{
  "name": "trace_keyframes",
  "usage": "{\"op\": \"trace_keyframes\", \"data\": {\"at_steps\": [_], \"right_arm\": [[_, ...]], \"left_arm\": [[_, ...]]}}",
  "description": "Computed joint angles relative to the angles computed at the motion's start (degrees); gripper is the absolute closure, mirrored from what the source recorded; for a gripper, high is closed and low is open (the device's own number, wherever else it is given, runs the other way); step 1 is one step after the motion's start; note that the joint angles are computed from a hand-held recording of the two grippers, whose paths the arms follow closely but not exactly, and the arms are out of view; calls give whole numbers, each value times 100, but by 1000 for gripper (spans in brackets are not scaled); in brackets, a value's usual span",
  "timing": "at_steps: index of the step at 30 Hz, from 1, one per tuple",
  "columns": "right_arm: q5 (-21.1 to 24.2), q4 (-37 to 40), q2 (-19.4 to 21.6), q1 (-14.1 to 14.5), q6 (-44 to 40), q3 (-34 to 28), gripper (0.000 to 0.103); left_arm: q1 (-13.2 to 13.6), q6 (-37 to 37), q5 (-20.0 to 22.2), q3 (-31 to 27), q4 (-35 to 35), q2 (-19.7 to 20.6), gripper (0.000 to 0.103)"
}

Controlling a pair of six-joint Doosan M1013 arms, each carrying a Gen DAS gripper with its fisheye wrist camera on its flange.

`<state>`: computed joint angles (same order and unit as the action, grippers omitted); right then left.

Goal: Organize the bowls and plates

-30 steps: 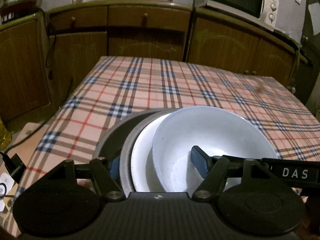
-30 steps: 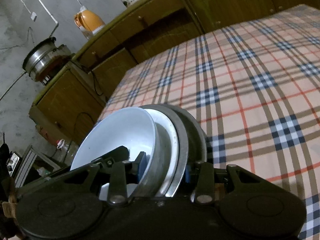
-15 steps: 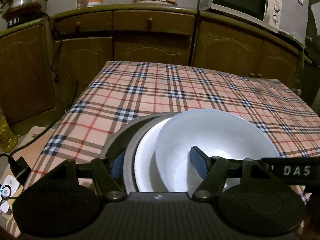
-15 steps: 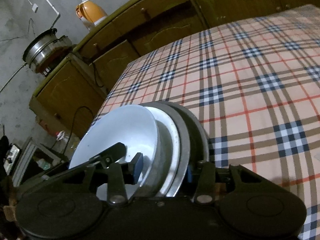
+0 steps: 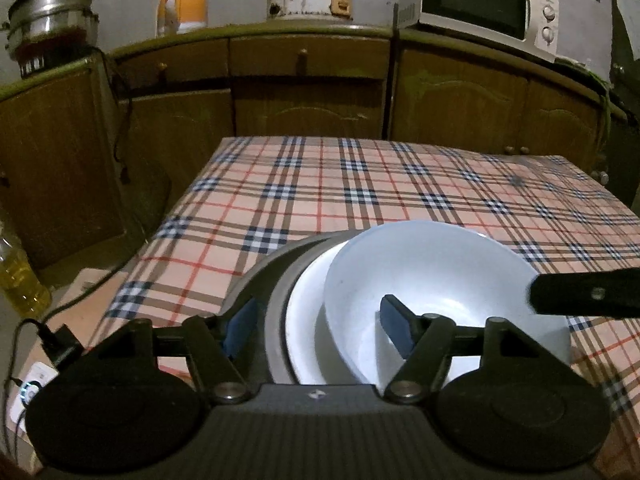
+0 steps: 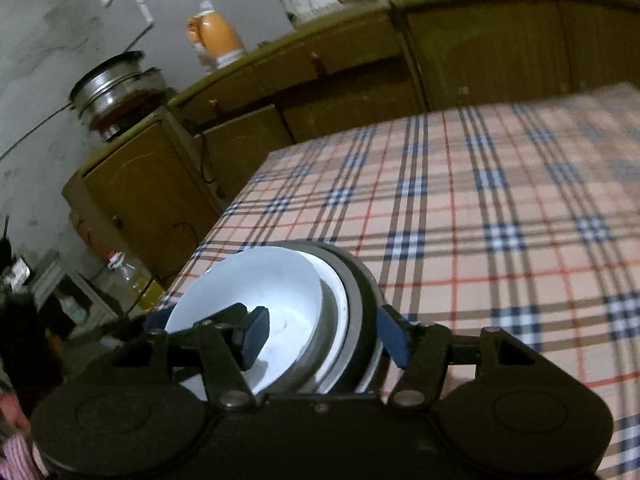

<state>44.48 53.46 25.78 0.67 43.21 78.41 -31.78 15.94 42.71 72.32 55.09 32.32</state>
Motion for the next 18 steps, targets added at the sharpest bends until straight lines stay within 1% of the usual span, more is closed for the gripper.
{"op": "trace_keyframes", "data": {"at_steps": [4,6,7,9,12,15,17,18], "right_arm": [[-266,199,-304,-57,-618,367,25],[-438,287,-473,-85,-892,574,23],[-480,321,-534,-98,-1013,644,23],[-616,396,-699,-126,-1237,849,22],[-738,457,-899,-166,-1328,1093,22],[-835,598,-1086,-205,-1608,1341,22],[-903,489,-1182,-210,-1459,1436,22],[-867,512,-1221,-229,-1456,1480,22]], "left_arm": [[-107,-232,71,176,350,-121,28],[-196,-464,108,303,644,-216,22],[-247,-637,140,365,811,-267,21],[-341,-968,166,480,1097,-363,14],[-515,-1498,316,653,1586,-494,8],[-655,-1816,463,736,1843,-576,7],[-740,-1949,587,767,1969,-622,7],[-791,-2022,671,779,2072,-641,4]]}}
